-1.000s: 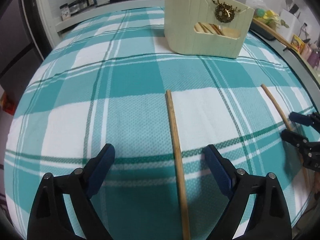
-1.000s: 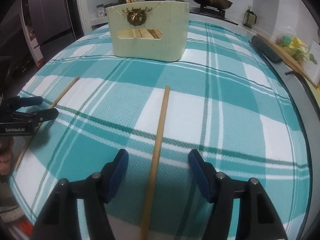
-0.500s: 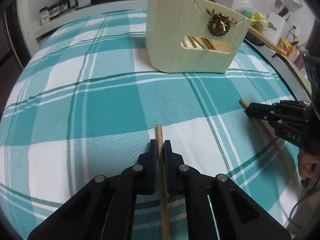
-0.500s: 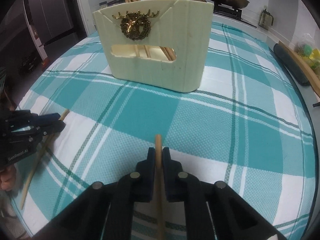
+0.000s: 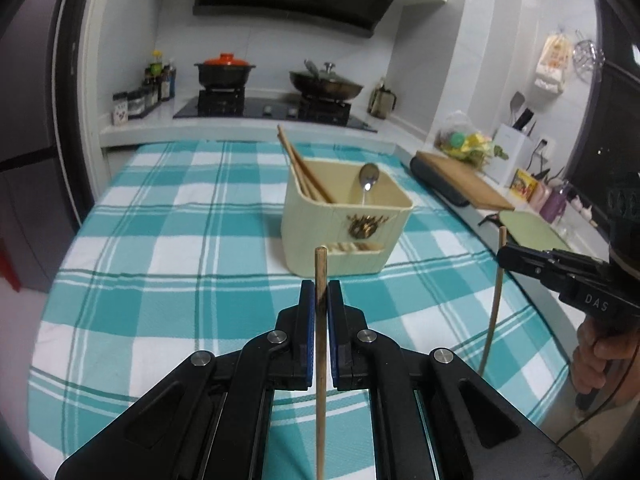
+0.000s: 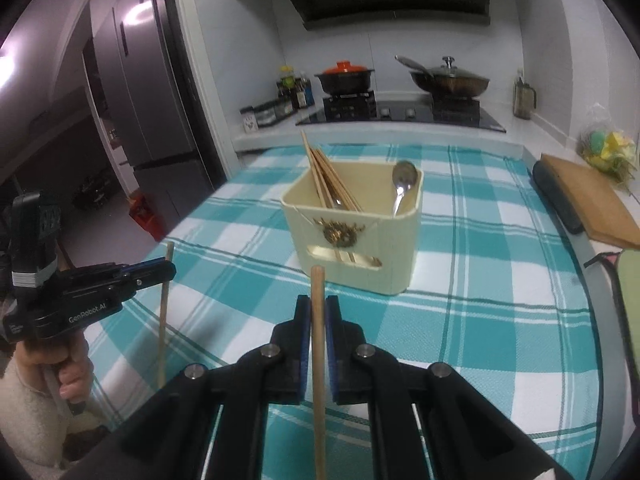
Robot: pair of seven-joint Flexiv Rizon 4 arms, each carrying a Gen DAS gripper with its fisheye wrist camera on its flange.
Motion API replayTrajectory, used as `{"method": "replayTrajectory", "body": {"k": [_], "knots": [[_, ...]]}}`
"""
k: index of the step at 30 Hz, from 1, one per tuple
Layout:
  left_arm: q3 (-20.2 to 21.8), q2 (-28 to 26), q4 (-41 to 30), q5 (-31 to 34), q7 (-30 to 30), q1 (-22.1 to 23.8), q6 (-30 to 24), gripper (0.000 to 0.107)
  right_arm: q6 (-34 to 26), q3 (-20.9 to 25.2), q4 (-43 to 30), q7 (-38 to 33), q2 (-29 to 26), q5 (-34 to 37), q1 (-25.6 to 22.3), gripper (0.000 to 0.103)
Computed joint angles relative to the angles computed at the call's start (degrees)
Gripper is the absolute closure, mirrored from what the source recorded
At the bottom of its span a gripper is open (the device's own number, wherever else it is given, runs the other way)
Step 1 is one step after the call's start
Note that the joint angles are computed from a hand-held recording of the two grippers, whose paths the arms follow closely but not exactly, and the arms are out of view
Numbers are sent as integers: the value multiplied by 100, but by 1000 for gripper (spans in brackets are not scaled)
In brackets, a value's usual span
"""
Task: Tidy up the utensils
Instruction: 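Carry both chopsticks over the cream holder and open both tools to drop them in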
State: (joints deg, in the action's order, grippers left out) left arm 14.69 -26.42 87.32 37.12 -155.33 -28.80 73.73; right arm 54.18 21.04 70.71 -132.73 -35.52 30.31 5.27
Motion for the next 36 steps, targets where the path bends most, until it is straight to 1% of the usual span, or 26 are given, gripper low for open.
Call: {"method": "replayTrajectory", "body": {"k": [3,5,8,10,11,14,18,21,24,26,28,30,33,36], "knots": [[260,195,-11,459,-480,-324,40,102,303,236,329,-406,374,400,-235,96],[296,285,-63,754,-735,-435,-21,103,457,332,470,-651,553,682,-342,96],[226,392,-142,1141,-1031,-485,-116,103,889,419,686,-1104,774,1077,-406,96],[56,433,-172,1202,-992,-363,-156,103,1057,523,732,-1473,869,1376,-494,96],[-25,441,-186,1211,-960,-302,-182,103,1035,541,715,-1583,896,1484,-525,96],[-258,455,-204,1087,-728,-75,-161,103,940,376,710,-1505,955,1526,-431,96],[-418,450,-317,822,-336,167,-19,103,767,154,471,-1136,869,1437,-302,96],[-466,448,-510,523,64,325,54,103,590,59,65,-830,668,1342,-226,96],[-333,389,-941,486,281,330,-46,103,611,44,-465,-712,428,1188,-100,96],[-231,267,-1361,531,395,329,-147,103,627,59,-911,-654,225,1048,14,96],[-196,51,-1858,476,606,402,-326,103,631,58,-1463,-572,-46,854,178,96],[-225,-248,-2371,268,886,554,-478,102,637,43,-2104,-506,-379,614,385,96],[-270,-754,-3053,-192,1237,785,-654,103,588,-22,-3112,-349,-963,237,713,96],[-271,-1293,-3654,-678,1493,981,-774,103,406,-130,-4240,-137,-1663,-88,1027,96]]}}
